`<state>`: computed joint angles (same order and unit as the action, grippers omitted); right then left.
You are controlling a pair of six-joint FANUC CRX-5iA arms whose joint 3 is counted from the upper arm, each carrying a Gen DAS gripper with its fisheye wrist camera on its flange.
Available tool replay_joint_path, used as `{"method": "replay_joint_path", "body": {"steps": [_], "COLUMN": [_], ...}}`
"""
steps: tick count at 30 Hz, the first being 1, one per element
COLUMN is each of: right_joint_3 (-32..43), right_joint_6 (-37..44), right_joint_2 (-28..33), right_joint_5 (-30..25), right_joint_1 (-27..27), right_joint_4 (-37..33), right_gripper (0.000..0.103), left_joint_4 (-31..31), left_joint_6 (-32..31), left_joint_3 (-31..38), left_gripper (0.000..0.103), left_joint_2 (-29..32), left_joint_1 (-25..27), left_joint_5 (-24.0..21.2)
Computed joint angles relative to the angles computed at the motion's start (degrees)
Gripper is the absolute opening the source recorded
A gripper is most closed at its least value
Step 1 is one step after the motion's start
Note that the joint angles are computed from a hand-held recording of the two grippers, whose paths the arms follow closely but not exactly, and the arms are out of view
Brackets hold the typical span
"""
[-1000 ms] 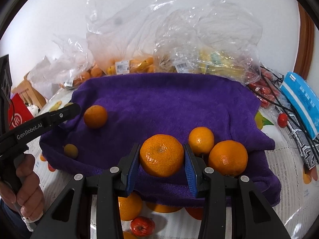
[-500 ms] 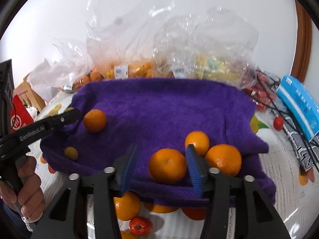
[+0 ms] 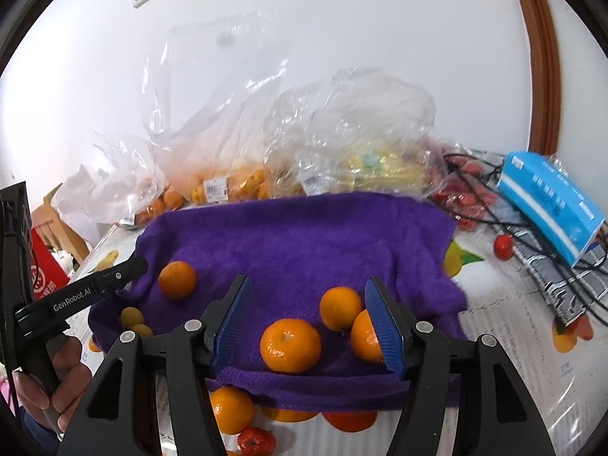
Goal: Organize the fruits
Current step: 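Open the right tool onto the towel while the left tool releases the pale fruit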
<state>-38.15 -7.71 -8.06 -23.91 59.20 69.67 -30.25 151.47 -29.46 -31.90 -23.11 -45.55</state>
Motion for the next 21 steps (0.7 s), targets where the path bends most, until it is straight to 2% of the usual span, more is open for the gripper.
{"method": "replay_joint_path", "body": {"steps": [2,5,6,9,10,13,16,21], "right_joint_3": [-0.4,-2.1,-2.2,-0.4,-0.5,-2.4,-2.7,-4.0], "right_joint_6": [-1.1,-5.8,-5.9,1.0,1.9,-2.2,-0.3,2.1], "right_joint_2": [-0.4,-1.5,-1.6,-1.3,-1.6,-2.9,-3.3,-6.3], "right_joint_5": [0.7,2.4,2.1,-0.8,-0.3,0.6,-2.3,-7.1], "right_joint_1": [-0.5,-2.0,-1.9,1.1,1.3,0.8,3.4,8.6], "right_joint_4": [1.7,8.3,8.9,2.0,1.8,7.6,4.0,-5.1], "right_gripper": [0.062,0.062,0.062,0.062,0.062,0.062,0.062,0.059], "left_joint_4": [0.6,-0.6,-0.6,-2.2,-2.7,-4.2,-7.2,-8.3], "left_joint_6": [-0.6,0.4,0.3,1.5,1.8,2.6,5.0,5.6], "left_joint_3": [-0.3,0.2,0.2,0.8,1.1,1.7,2.8,3.3], "left_gripper": [0.036,0.036,0.036,0.036,0.036,0.036,0.036,0.036], "left_joint_2": [0.0,0.4,0.4,0.9,1.1,1.7,2.4,2.9], "left_joint_1": [0.4,-0.4,-0.4,-1.7,-2.1,-3.4,-5.9,-7.2], "left_joint_5": [0.4,-0.1,0.0,-0.7,-1.0,-1.9,-3.8,-4.4]}}
